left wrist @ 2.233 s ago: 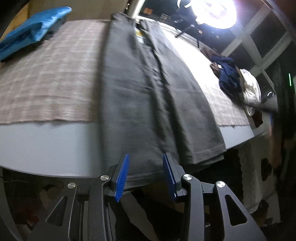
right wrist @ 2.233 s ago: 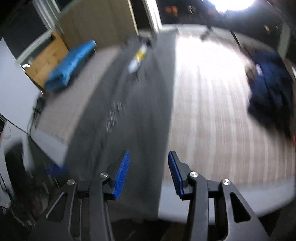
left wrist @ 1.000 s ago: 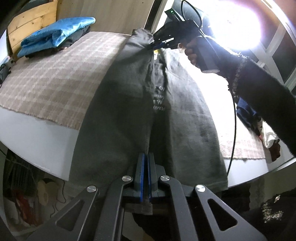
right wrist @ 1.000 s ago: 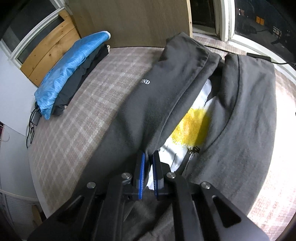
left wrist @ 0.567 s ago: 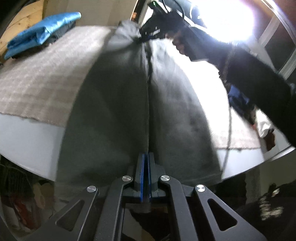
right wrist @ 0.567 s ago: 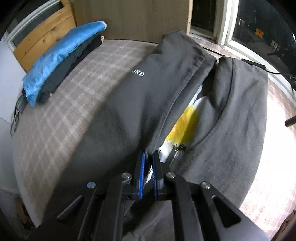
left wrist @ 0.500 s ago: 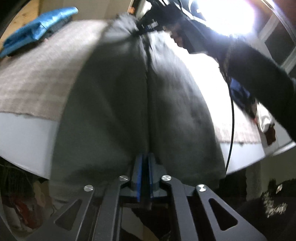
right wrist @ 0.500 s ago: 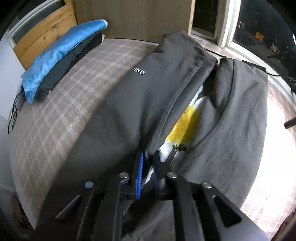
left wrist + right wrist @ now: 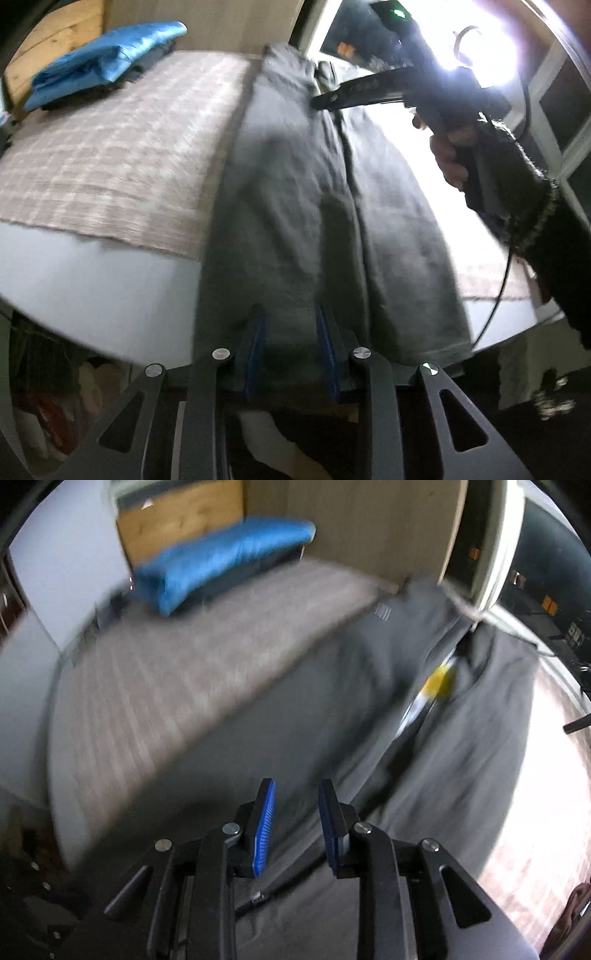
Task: Fold clothes
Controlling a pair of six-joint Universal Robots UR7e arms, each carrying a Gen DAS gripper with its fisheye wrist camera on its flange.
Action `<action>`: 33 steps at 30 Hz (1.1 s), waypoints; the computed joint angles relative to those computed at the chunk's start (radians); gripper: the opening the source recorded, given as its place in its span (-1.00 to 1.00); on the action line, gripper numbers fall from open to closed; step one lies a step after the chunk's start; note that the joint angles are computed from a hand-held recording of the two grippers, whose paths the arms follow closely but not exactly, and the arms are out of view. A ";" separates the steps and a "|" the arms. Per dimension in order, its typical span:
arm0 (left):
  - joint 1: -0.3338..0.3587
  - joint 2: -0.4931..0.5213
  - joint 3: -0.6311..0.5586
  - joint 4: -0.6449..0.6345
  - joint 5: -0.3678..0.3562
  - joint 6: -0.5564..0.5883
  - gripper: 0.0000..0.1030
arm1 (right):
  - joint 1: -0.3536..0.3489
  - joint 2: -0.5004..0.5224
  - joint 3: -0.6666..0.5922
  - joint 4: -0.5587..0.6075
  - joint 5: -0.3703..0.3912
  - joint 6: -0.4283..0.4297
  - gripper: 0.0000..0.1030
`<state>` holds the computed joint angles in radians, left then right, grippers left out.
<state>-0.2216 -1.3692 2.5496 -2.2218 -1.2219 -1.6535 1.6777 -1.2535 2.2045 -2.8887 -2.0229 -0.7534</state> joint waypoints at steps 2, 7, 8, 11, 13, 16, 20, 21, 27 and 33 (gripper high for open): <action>-0.003 0.031 -0.007 -0.010 0.003 0.046 -0.49 | -0.014 0.008 0.022 -0.045 -0.008 -0.044 -0.50; 0.003 0.016 -0.011 -0.021 -0.006 0.060 -0.49 | -0.026 -0.026 -0.057 0.033 0.051 0.010 -0.49; 0.006 0.011 -0.011 -0.020 0.000 0.056 -0.49 | -0.037 -0.022 -0.097 0.063 0.087 0.042 -0.49; 0.026 0.011 0.007 -0.049 -0.010 0.049 -0.49 | -0.046 0.031 -0.187 0.098 0.150 0.078 -0.49; 0.038 0.025 0.021 -0.087 -0.028 0.057 -0.49 | -0.035 0.098 -0.248 0.071 0.140 0.080 -0.49; 0.045 0.047 0.012 -0.097 -0.029 0.082 -0.49 | -0.052 0.200 -0.401 0.161 0.198 0.172 -0.49; 0.040 0.033 0.017 -0.095 -0.029 0.068 -0.47 | -0.037 0.351 -0.537 0.117 0.017 0.176 -0.49; 0.034 0.024 0.020 -0.089 -0.027 0.058 -0.47 | -0.029 0.364 -0.548 0.086 -0.009 0.165 -0.53; 0.037 -0.037 0.020 -0.042 -0.043 0.034 -0.46 | -0.074 0.210 -0.495 0.214 0.221 0.298 -0.52; -0.001 -0.271 0.011 0.207 -0.033 -0.048 -0.42 | -0.083 -0.193 -0.153 0.200 0.301 0.330 -0.16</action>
